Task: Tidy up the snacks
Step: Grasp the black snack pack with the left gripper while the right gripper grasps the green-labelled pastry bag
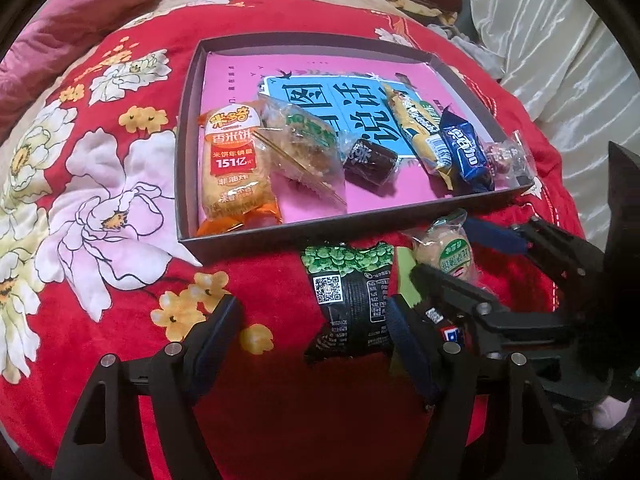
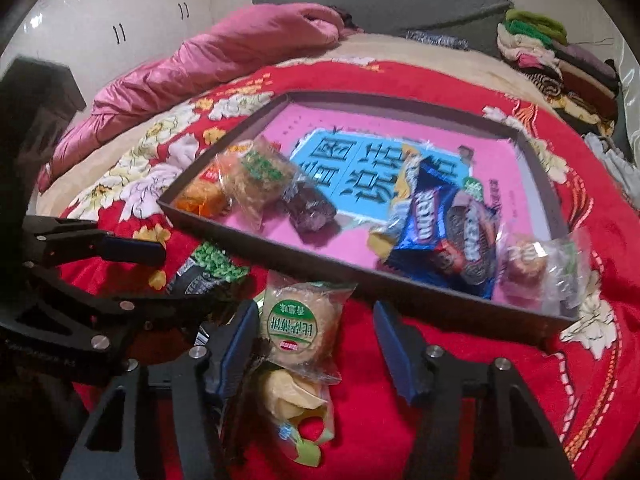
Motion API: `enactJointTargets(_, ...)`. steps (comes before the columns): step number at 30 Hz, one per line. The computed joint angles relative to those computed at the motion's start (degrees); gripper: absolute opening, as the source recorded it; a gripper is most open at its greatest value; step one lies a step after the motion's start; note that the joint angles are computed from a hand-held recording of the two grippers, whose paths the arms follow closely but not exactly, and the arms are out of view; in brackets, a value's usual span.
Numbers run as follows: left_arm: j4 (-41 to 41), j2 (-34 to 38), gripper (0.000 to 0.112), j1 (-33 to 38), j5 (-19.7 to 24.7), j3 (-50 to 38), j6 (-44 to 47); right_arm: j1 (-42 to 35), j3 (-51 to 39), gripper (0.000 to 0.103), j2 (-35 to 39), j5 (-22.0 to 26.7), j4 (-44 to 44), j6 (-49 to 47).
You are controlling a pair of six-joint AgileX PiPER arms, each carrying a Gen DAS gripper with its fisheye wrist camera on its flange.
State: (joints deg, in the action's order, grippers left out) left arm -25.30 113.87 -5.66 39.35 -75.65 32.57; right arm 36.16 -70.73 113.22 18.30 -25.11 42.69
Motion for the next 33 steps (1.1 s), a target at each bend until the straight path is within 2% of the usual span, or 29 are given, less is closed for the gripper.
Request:
enactJointTargets(2, -0.28, 0.11, 0.076, -0.08, -0.16, 0.13, 0.13, 0.3, -0.21, 0.051, 0.33, 0.15, -0.59, -0.12)
enactJointTargets(4, -0.9, 0.37, 0.075, -0.13, -0.19, 0.15, 0.31, 0.0, -0.1, 0.041, 0.31, -0.54, 0.76, -1.66)
enactJointTargets(7, -2.47, 0.66, 0.066, -0.13, 0.39, -0.02, 0.75, -0.82, 0.99, 0.039, -0.51, -1.95, 4.03, -4.81)
enactJointTargets(12, -2.83, 1.19, 0.054, -1.39, 0.26, -0.21, 0.67, -2.69, 3.87, 0.038, -2.7, -5.76, 12.87, -12.37)
enactJointTargets(18, -3.36, 2.26, 0.047, -2.14, -0.45, -0.67, -0.19, -3.83, 5.5, 0.038, -4.23, -7.3, 16.76, -15.74)
enactJointTargets(21, -4.66, 2.63, 0.037, -2.2, -0.25, -0.9, 0.81, -4.06, 5.84, 0.038, -4.47, -7.63, 17.91, -16.86)
enactJointTargets(33, -6.24, 1.08, 0.034, -0.95, 0.37, 0.02, 3.06, -4.51, 7.43, 0.038, -5.86, -9.86, 22.2, -21.72)
